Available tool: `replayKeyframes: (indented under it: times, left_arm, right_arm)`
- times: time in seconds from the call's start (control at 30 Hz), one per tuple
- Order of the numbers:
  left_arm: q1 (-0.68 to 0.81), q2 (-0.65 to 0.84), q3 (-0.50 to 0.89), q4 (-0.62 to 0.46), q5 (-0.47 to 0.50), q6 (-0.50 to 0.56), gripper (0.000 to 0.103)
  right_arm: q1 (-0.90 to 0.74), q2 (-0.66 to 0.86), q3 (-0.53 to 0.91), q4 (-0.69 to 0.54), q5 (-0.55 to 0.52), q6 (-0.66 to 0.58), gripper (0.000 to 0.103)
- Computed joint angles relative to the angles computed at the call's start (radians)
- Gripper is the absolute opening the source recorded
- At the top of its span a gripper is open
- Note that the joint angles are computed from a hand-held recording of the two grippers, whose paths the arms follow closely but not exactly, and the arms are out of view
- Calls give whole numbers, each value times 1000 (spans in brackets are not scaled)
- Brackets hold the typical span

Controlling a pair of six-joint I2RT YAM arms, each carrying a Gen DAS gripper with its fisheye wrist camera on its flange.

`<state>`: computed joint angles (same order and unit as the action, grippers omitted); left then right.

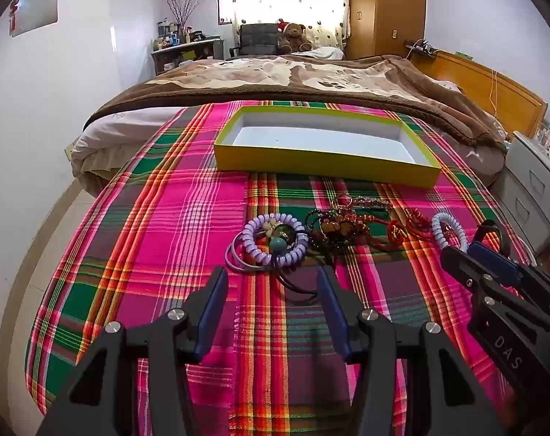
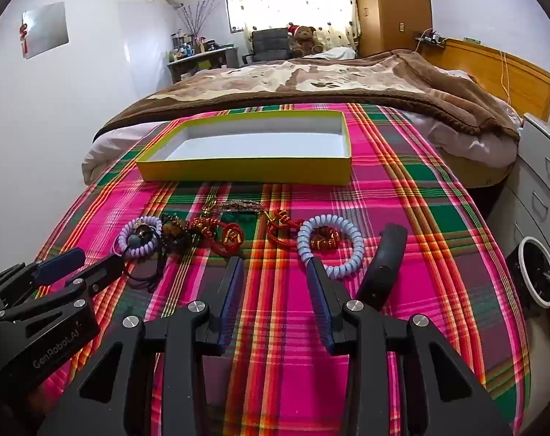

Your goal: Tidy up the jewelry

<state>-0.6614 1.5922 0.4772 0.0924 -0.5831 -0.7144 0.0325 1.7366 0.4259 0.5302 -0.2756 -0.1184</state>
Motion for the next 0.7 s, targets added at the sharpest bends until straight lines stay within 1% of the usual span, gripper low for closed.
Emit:
replayKeyframes:
  times: [0.03,0.07,0.1,0.17,0.2,0.27,0.3,0.4,0.5,0.57,0.7]
  left_arm:
    - [-3,1,1,0,-3,-1,53]
    - [-6,2,3,-1,-4,-2,53]
    - [-10,3,6,-5,-7,-7,53]
    - [-21,7,15,-17,-19,-17,53]
    - [10,-12,-11,6,13,2,53]
    - [11,-11,-10,5,9,6,53]
    - [10,-13,-11,5,12,6,53]
    - [14,-17,-13,6,13,11,53]
    - [3,2,0,5,6,-2,53]
    - [-14,-21,6,-38,-9,-24,53]
    - [-8,-22,4,-34,-1,-18,53]
  right_arm:
    - [3,3,3,-1,3,0,37]
    - [-1,4,-13,34,-6,8,37]
    - [-2,3,-15,36,-8,9,37]
    - [-2,-2,-18,32,-7,6,37]
    - [-4,-6,-21,32,-7,4,37]
    - [-11,-20,-23,16,-6,-4,37]
    - [5,-17,-20,19,12,2,37]
    - [-7,-37,-25,-2,4,-4,37]
    - [3,-12,-15,5,15,3,37]
    - [3,-13,-16,7,17,4,37]
    - [3,-5,-12,8,18,3,37]
